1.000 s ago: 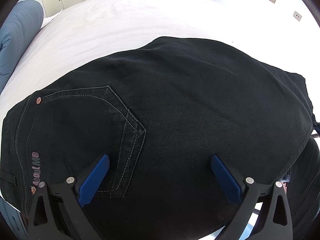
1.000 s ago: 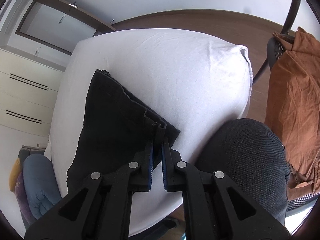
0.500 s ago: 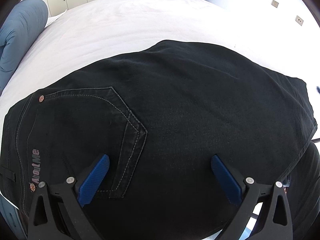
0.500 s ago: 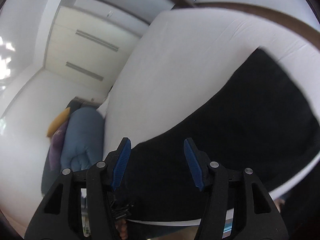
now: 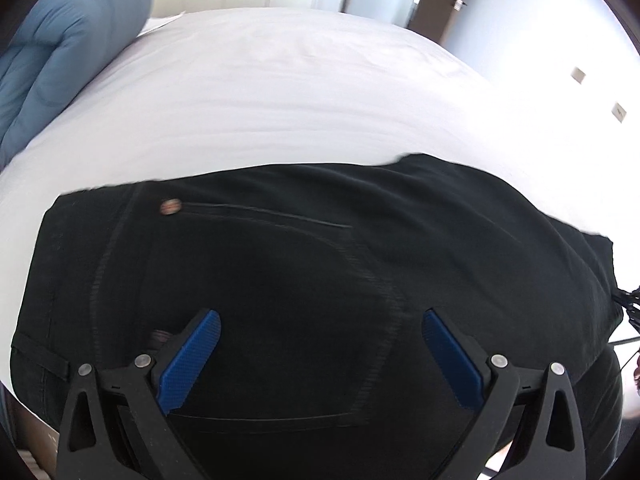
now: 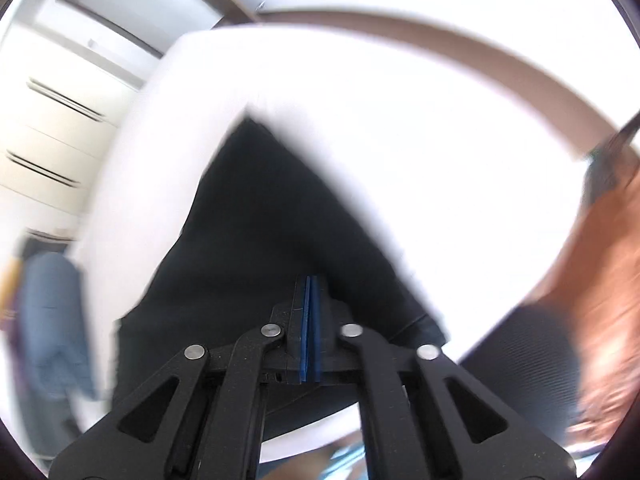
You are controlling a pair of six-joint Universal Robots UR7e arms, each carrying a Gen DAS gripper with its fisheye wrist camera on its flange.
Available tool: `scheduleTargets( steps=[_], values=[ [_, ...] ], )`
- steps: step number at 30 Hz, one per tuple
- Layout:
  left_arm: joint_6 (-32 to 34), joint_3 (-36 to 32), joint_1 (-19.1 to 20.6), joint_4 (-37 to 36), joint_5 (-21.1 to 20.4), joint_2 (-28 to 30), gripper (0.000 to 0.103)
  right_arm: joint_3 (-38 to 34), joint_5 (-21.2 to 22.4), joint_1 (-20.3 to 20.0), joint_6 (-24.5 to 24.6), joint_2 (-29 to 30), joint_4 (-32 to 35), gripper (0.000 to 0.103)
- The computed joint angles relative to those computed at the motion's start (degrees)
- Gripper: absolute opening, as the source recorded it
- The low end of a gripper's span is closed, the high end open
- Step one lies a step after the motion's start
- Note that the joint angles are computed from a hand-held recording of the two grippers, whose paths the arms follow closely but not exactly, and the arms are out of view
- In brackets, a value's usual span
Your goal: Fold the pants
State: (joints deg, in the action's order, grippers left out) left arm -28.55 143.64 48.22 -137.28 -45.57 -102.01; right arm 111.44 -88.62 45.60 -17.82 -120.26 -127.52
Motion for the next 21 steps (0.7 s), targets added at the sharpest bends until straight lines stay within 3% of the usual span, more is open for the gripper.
scheduleTargets(
  steps=[2,5,8,11,14,17,21],
  values=[
    [0.72,0.43,1.31,-0.89,-0.03,-0.84,0.102,-0.4,-1.79,6.17,-1.15,0.72,0.16,0.009],
    [2.08,1.52,2.37,-2.6,-0.42,-1.57,0.102,-0.03,2.99,16.7,-2.79,4.34,6.06,0.009],
    [2.36,2.22,2.23,-3.68,-0.11,-1.56,0.101,1.35,9.12,26.88,-3.8,12.22,10.4,0.022],
    [2.55,2.83,3.12,-6.97,-1.25,-1.45,0.088,2.66,11.12,34.24,-2.26,22.34,7.41,0.024],
    [1.78,3.46,3.84,-6.81,-3.21,-4.4,0.072,1.48,12.99,36.54,4.16,33.33,5.16,0.024],
    [2.6,3.66,4.59,-5.96,-3.97,-5.63,0.062,1.52,5.45,38.1,8.2,41.53,-2.16,0.022],
    [3.23,3.82,6.82,-7.78,-6.4,-7.06,0.05,3.82,7.16,33.53,12.7,43.07,-11.92,0.001]
  ],
)
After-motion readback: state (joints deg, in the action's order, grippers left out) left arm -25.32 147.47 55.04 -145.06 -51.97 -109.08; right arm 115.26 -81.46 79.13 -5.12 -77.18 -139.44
